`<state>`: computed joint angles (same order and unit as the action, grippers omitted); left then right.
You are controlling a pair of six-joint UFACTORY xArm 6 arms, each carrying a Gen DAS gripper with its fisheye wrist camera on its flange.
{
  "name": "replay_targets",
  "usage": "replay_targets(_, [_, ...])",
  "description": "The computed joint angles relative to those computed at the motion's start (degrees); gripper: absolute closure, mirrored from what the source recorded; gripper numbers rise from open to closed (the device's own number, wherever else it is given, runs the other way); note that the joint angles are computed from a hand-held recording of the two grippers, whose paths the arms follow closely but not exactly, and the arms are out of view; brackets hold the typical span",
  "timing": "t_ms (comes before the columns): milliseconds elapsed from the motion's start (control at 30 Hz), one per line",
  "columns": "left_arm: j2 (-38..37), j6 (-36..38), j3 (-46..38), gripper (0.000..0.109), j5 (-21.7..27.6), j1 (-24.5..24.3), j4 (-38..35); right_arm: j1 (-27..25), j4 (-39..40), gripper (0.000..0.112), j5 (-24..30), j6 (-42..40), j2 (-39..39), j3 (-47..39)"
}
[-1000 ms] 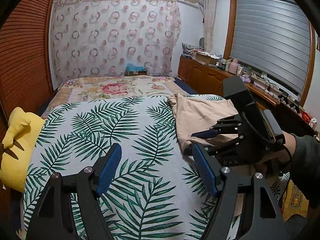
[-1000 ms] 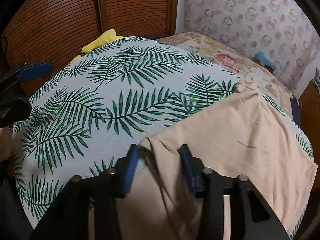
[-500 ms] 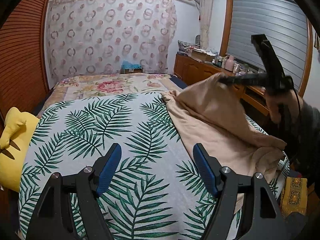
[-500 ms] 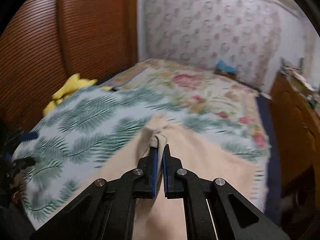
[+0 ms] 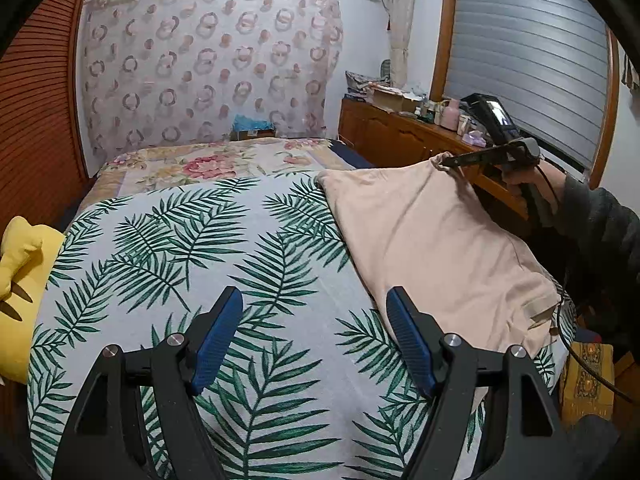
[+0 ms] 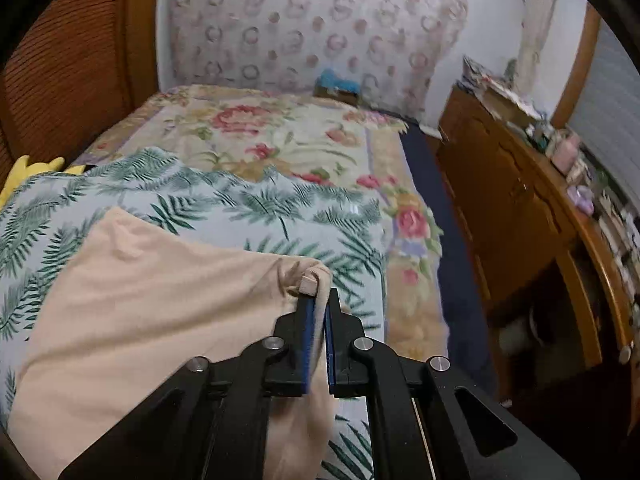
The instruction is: Fold small clothes
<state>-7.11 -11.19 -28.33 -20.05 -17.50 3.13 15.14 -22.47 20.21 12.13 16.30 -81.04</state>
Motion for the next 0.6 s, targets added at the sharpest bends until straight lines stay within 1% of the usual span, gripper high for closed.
replay_targets(67, [0.07, -0.50, -0.13, 0.033, 0.20, -0.21, 0.67, 0.12, 1.78, 0.101, 0.96, -1.19, 0.39, -1.00])
replay_targets(133, [0.04, -1.30, -0.30, 0.033, 0.48, -0.25, 1.75, -0.19, -1.62, 0.082, 0.00, 1.19, -0.93, 0.21])
replay_targets(167, [0.11, -2.16, -0.40, 0.033, 0.55, -0.18, 2.84, -0.15, -2.01, 0.076, -0.30, 1.55, -2.13, 1.15])
replay_targets(200, [0.20, -3.82, -0.58, 0.033, 0.73, 0.00, 4.83, -0.37, -1.24, 0.065, -1.70, 1.08, -4.52, 4.05])
replay_targets(233, [0.32, -5.65, -0.73, 0.033, 0.74, 0.39, 7.22, -0.48, -0.04, 0.062, -3.05, 0.52, -6.53, 6.66])
replay_targets(300, [0.41, -7.47, -0.91, 0.033, 0.84, 0.35, 9.61, -0.86, 3.13, 0.062, -5.80, -1.66, -11.49, 13.16])
replay_targets(367, [0.72, -10.62, -1.43, 0.033, 1.34, 0.57, 13.69, -0.80, 4.29, 0.062, -8.52, -2.54, -17.58, 21.28])
replay_targets(400, [0.94, -12.29, -1.71, 0.033, 1.47, 0.74, 15.91, -0.49, 7.06, 0.062, -10.34, -5.27, -20.63, 25.45])
replay_targets(467, [1.08, -14.47, -2.10, 0.033, 1.91, 0.84, 18.72, 0.46, 16.08, 0.062, -12.90, -14.36, -27.64, 34.39])
replay_targets(533, [1.46, -17.40, -2.71, 0.033, 2.47, 0.94, 22.27, 1.63, 20.63, 0.062, -13.66, -18.78, -32.33, 40.50])
replay_targets(600, [2.02, -22.46, -3.55, 0.033, 2.86, 1.48, 28.16, 2.79, 24.12, 0.062, -14.00, -22.21, -36.84, 46.21])
